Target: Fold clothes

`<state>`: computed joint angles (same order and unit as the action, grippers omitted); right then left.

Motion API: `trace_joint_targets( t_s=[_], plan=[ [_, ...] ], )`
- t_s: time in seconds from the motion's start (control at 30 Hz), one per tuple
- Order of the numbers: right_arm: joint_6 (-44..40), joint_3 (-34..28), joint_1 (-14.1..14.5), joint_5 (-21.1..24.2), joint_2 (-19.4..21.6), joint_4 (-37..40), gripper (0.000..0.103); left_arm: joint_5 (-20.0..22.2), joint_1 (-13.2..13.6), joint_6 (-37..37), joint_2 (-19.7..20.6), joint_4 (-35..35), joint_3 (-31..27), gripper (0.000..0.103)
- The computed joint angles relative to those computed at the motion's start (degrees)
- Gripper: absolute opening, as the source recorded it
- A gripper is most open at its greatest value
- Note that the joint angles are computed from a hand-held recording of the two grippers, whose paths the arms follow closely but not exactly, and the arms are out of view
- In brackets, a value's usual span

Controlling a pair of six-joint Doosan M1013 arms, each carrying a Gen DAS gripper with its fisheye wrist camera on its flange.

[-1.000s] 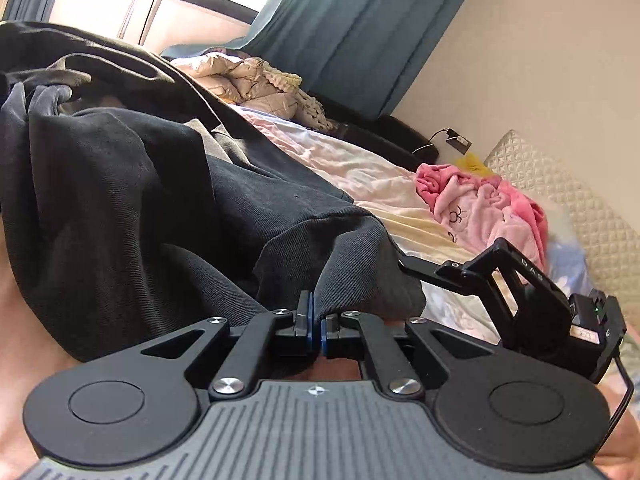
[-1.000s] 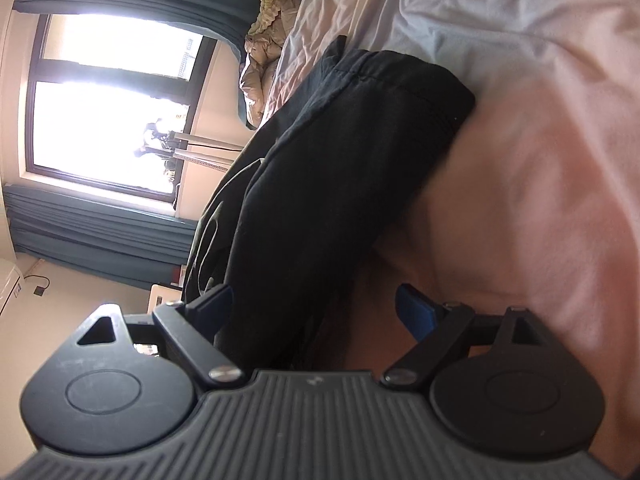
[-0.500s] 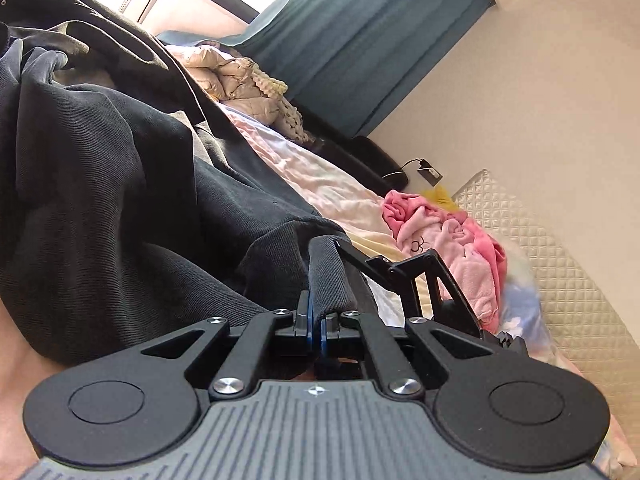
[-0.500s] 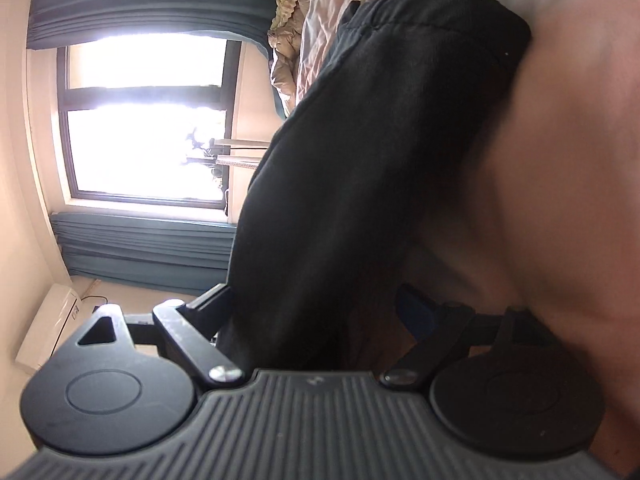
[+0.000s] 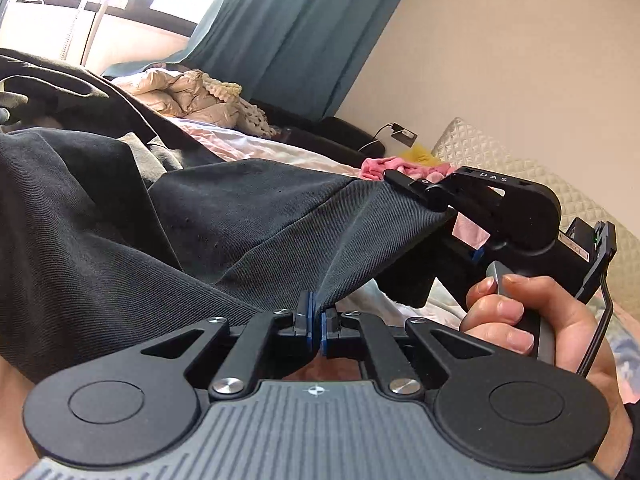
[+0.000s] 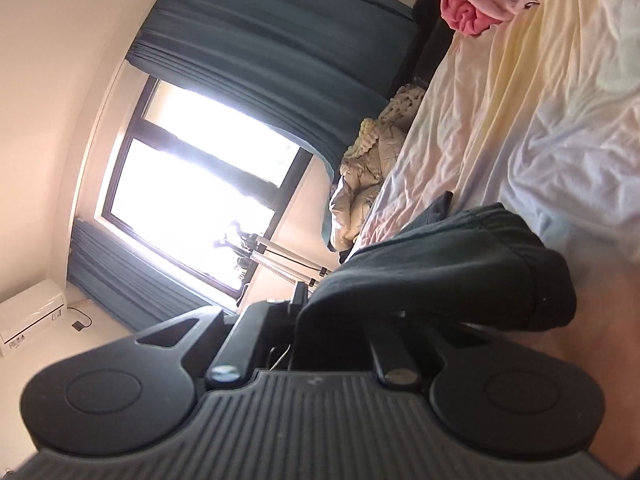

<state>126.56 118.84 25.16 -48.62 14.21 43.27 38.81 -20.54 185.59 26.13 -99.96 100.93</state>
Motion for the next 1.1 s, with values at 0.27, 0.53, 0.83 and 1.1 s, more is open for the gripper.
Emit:
trace_joint_targets(
  t_s=[0.27,0.53,0.83,1.1],
  plan=[
    [11.5,0.6,-1.9,1.0,2.9,10.1,0.036,-1.6,-0.4,-3.2,0.3,5.9,-0.9,0.005],
    [9.8,0.1,-4.4,4.1,2.5,13.5,0.005,-2.7,-0.8,-2.3,0.3,7.8,-0.8,0.01],
    [-17.7,-3.2,-10.1,6.3,-0.9,17.8,0.005,4.6,1.2,-0.9,-0.3,1.6,0.3,0.062],
    [-19.4,-0.1,-15.8,7.1,0.7,20.8,0.005,-1.7,2.6,-9.8,-1.3,0.5,-0.6,0.07]
  ],
)
